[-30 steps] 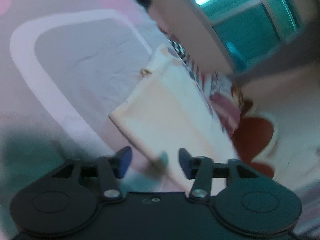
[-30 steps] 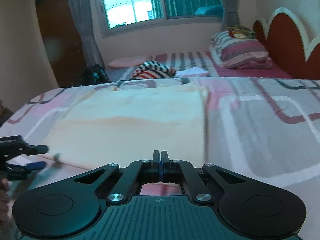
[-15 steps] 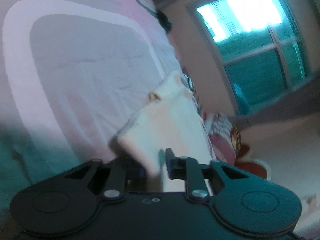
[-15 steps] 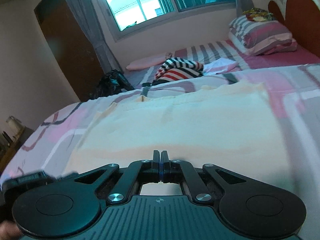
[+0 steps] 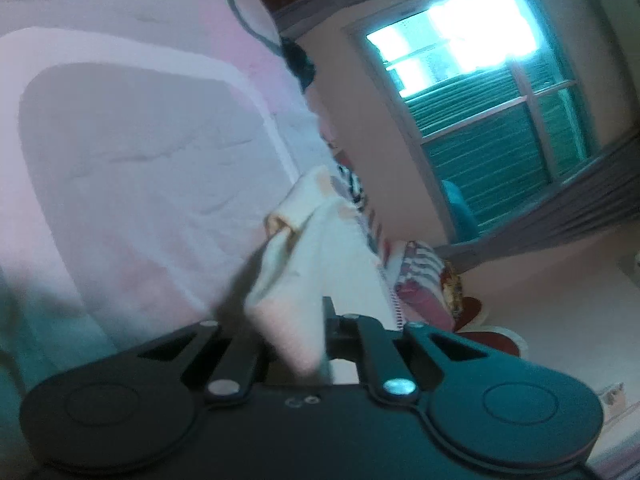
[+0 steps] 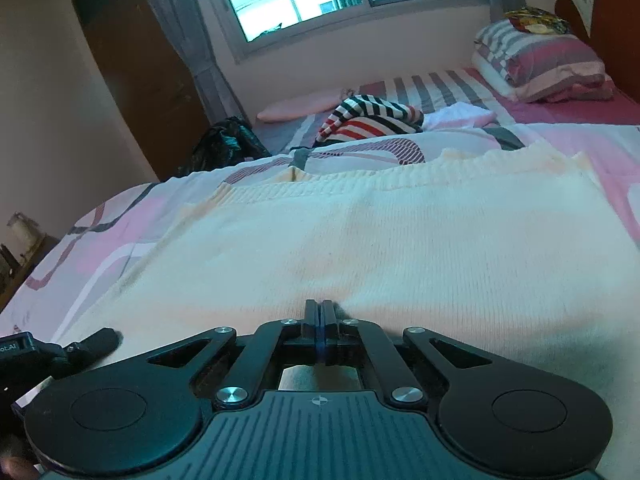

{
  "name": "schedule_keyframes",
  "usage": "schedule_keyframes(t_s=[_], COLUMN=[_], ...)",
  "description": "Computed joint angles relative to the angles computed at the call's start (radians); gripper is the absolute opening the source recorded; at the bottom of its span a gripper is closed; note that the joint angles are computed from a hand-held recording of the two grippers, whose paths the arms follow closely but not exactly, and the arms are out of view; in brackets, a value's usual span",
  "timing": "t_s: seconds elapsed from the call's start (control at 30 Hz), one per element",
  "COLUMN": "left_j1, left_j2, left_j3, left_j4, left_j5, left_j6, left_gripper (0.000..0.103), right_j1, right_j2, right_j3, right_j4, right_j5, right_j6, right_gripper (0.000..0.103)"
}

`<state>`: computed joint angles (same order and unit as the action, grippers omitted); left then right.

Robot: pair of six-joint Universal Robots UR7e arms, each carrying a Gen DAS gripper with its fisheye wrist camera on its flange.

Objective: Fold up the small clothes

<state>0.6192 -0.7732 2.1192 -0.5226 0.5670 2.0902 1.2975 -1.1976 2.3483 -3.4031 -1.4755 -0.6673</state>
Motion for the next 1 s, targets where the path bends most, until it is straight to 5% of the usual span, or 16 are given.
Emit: schedule_keyframes(t_s=[0.03,0.2,0.3,0.43,0.63,0.77,0.83,0.87,0.9,0.97,1.0], left_j1=[0.008,0.039,0.010,-0.022,-0.044,-0.043,-0.039,-0.045,-0.051,-0.068,-0.077], left_j2=[0.010,0.000,-0.049,-0.055,0.081,0.245,0.349,0.381,0.392,0.350,0.334], left_j3=[-0.015,-0.045,-0.034,-0.129,-0.391,-0.594,-0.721,-0.753,-0.755,-0.672,-0.648], left_j4=[0.037,0.106,0.053,0.149,0.411,0.602,0.752,0.788,0.786,0.689,0.677], left_j5=[-0.007,0.018,0.039,0.115,0.281,0.363,0.406,0.419,0.445,0.492,0.471], left_j6=[-0.036,-0.004,0.193,0.424,0.636,0.630,0.589,0.573,0.584,0.660,0.659], left_gripper=[0.018,0.006,0.006,0.005,0.005,0.006,0.017,0.037,0.052,0.055,0.056], right_j1=[-0.003,-0.024,-0.027,-0.043,-0.195,-0.306,-0.355,-0.375,-0.390,-0.414,-0.430], right_j2=[0.000,-0.002,-0.001,-0.009,-0.157,-0.295,-0.358,-0.383,-0.406,-0.442,-0.456], right_j3=[-0.001,-0.001,-0.003,-0.005,0.044,0.037,0.019,0.011,0.002,-0.010,-0.007], right_j4=[0.003,0.011,0.012,0.030,-0.018,0.041,0.124,0.166,0.208,0.284,0.301], right_j5=[0.004,0.040,0.048,0.081,0.276,0.345,0.384,0.399,0.410,0.434,0.461], right_j6=[-0.001,0.036,0.053,0.065,0.245,0.272,0.266,0.258,0.254,0.246,0.225], right_gripper=[0.000,0.000,0.000,0.000,0.000,0.000,0.000,0.000,0.015,0.056,0.057])
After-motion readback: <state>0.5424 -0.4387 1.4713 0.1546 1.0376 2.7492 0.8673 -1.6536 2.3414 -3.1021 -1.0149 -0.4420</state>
